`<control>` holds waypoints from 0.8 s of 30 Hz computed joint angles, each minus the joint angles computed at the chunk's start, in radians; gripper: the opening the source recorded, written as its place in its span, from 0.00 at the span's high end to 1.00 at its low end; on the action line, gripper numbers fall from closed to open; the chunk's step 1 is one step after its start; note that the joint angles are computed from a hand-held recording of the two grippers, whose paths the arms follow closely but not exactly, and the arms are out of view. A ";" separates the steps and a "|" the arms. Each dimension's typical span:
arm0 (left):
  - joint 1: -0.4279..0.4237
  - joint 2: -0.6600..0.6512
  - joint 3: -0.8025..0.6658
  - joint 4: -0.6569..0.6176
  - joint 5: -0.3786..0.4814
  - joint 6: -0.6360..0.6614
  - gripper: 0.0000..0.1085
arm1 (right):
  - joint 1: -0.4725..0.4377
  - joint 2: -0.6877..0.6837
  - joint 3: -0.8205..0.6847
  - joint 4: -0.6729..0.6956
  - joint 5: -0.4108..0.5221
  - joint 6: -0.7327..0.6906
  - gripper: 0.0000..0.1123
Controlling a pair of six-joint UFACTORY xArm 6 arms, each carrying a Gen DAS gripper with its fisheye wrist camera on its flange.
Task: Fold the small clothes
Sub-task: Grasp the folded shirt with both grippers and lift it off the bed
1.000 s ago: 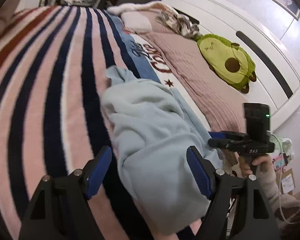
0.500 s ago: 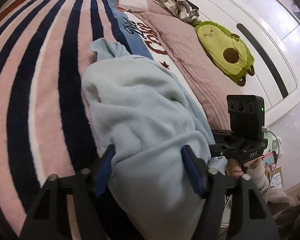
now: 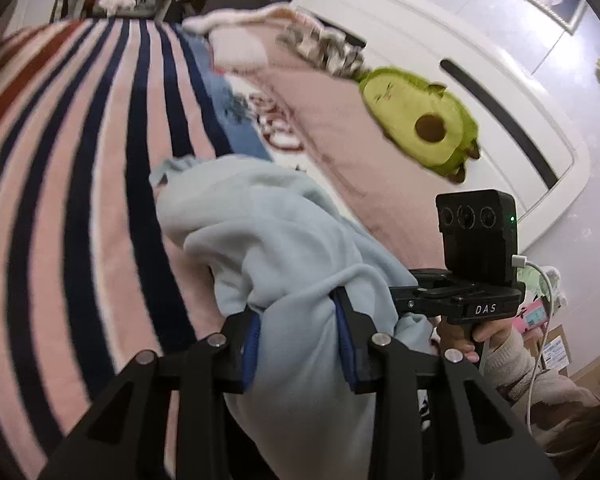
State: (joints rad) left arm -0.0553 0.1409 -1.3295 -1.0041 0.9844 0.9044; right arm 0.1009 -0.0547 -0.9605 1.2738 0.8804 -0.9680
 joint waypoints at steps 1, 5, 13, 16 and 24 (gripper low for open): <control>0.009 -0.027 0.009 -0.001 0.001 0.006 0.73 | 0.009 -0.019 -0.001 0.007 -0.002 0.005 0.84; 0.073 -0.157 0.041 -0.001 0.022 0.023 0.73 | 0.079 -0.096 -0.027 -0.005 -0.046 0.035 0.84; 0.345 -0.361 0.009 0.028 0.155 0.059 0.73 | 0.318 -0.093 -0.221 -0.054 -0.163 0.103 0.84; 0.480 -0.375 -0.055 0.043 0.225 0.074 0.73 | 0.403 -0.027 -0.339 -0.085 -0.181 0.137 0.84; 0.840 -0.286 -0.274 0.026 0.376 0.134 0.73 | 0.601 0.312 -0.817 -0.186 -0.159 0.242 0.84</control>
State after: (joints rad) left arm 0.7845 -0.1453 -1.6034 -0.9781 1.3599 1.0386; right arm 0.7022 0.2578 -1.7776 1.0877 0.7217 -0.7256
